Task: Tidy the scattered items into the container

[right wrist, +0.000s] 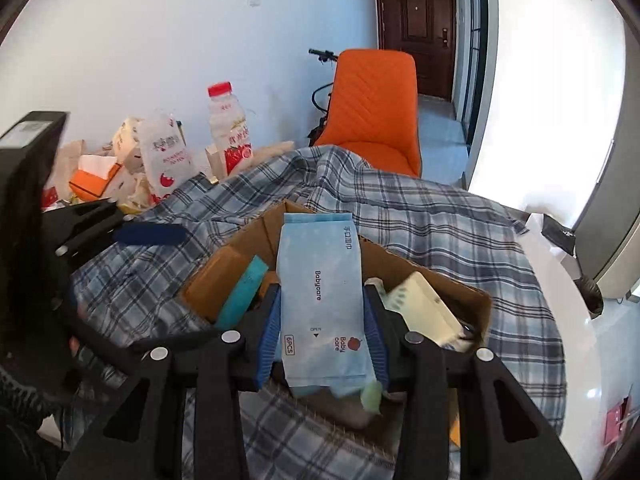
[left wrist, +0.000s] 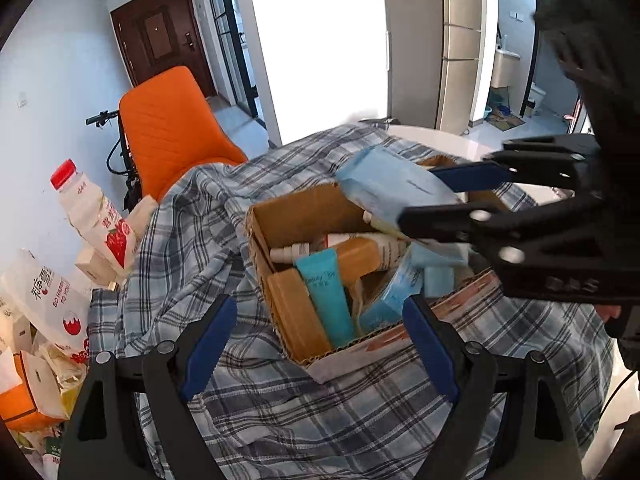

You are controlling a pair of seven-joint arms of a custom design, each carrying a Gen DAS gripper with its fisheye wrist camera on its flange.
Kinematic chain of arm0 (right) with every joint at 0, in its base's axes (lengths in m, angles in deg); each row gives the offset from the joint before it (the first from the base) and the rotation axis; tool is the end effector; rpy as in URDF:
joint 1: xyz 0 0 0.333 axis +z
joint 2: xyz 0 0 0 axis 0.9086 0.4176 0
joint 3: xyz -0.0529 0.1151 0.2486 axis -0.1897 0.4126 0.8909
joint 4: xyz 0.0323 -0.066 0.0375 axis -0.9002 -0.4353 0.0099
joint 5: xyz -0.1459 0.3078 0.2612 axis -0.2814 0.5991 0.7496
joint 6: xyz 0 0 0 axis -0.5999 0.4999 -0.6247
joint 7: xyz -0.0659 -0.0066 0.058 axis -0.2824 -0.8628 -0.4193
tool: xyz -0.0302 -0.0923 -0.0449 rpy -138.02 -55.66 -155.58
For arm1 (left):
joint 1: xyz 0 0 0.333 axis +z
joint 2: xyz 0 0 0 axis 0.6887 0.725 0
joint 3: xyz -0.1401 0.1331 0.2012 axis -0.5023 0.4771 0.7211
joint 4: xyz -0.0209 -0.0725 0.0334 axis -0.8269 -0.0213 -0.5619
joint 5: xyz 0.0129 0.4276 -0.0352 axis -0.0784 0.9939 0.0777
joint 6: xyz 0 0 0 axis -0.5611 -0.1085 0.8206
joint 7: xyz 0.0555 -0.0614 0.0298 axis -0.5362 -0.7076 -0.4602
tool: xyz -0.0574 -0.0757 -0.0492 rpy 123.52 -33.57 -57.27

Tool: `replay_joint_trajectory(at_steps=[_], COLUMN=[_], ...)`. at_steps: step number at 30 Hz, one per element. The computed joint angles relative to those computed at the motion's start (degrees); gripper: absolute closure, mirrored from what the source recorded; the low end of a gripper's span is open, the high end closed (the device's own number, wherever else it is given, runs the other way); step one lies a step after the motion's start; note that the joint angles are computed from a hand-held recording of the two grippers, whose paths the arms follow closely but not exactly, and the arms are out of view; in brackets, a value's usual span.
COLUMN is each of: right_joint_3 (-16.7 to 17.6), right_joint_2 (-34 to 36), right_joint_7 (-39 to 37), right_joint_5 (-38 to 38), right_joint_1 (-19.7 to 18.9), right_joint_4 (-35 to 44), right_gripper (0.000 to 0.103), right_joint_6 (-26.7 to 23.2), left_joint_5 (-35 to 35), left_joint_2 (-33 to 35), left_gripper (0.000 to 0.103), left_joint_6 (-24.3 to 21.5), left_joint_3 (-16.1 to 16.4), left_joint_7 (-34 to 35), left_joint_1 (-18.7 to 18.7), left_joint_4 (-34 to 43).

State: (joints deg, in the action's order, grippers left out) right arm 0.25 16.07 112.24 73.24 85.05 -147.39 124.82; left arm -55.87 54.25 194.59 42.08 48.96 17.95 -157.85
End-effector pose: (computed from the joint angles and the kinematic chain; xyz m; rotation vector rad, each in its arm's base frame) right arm 0.5286 0.2041 0.4536 -1.9538 1.4576 -0.5193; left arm 0.5387 -0.4209 0.4687 -1.1539 2.2339 -0.6539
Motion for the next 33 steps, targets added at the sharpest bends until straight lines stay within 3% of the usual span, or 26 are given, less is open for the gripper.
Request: replay_joint_trajectory(at_steps=[4,8,12,16,19,23,27,31,33], right_joint_3=[0.06,0.45,1.54,3.9,4.97,2.57,7.96,8.57,10.53], right_joint_2=[3.01,0.63,-4.82,-11.4,-15.69,-18.46,-20.91,-24.1,-26.34], right_joint_7=[0.11,0.47,4.36,12.28,18.85,21.7,29.44,34.77,38.47], right_joint_5=[0.67,0.03,-3.95,-9.82,-12.05,-10.8,-15.33,-17.48,-19.05], right_joint_1=[-0.46,-0.75,-2.09,-4.74,-5.49,-2.28,-7.0,-6.7,-7.87], right_joint_4=[1.93,-0.48,-5.49,-10.7,-15.19,-18.66,-20.31,-22.69,-23.88], right_gripper=[0.063,0.062,0.049,0.042,0.024,0.023,0.023,0.023,0.021], right_joint_6=[-0.77,-0.71,0.04,-0.19,2.95,4.2,2.53,1.68,0.65], left_joint_5=[-1.44,-2.75,-2.56,-3.99,-6.56,-6.11,-5.82,-0.83,0.63], left_joint_2=[-0.29,-0.62,-0.69,-1.21,-1.86,-3.21,-5.21,-8.39,-10.42], left_gripper=[0.016,0.016,0.016,0.016,0.016,0.016,0.016,0.016,0.016], left_joint_6=[0.54,1.15,1.22,2.81,3.18,2.55,3.17,3.45,3.99], left_joint_3=[-0.12,-0.34,-0.4,-0.94,-1.51,-1.68,-2.08,-2.86,-3.68], left_joint_7=[0.66,1.31,0.78,1.48,2.44,0.54,-2.75,-8.57,-10.71], left_joint_1=[0.41,0.59,0.24,0.28,0.33,-0.1,0.19,0.54,1.05], left_joint_4=[-0.54,-0.89,-1.14,-2.3,-3.3,-4.88,-7.63,-11.34,-13.48])
